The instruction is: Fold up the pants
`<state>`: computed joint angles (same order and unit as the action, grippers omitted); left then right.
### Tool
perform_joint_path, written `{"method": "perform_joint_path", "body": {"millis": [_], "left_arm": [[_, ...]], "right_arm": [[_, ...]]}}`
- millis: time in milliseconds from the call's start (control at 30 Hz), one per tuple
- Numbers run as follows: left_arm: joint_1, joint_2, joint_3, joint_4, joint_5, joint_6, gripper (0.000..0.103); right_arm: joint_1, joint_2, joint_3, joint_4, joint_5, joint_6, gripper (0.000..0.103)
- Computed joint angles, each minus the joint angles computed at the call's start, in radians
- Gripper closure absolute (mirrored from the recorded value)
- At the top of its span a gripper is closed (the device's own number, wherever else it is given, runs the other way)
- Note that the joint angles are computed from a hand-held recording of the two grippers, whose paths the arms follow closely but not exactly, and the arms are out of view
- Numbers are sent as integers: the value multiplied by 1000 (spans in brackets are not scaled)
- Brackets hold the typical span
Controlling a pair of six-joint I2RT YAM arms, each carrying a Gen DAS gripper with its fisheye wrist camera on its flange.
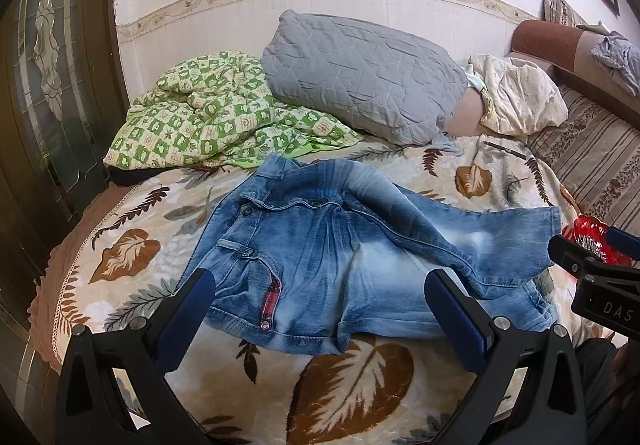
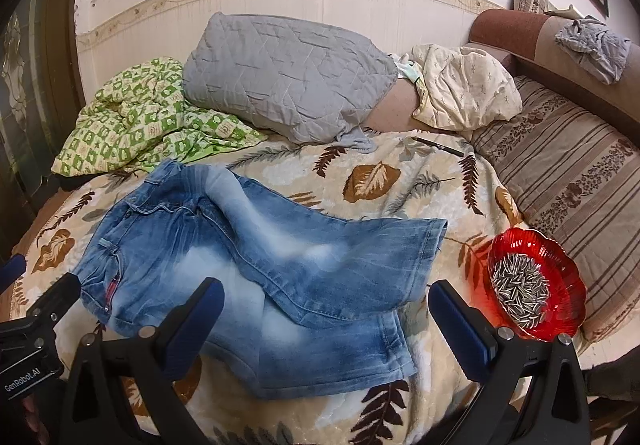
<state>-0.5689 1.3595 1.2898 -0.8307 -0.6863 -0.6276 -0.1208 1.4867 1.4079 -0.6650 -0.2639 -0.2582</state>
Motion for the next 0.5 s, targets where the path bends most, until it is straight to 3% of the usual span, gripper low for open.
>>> {"method": "perform_joint_path", "body": {"millis": [500], "left_arm": [[3, 19, 16, 1, 12, 18, 0]], "right_arm": [[-6, 12, 24, -13, -2, -3, 0]]}}
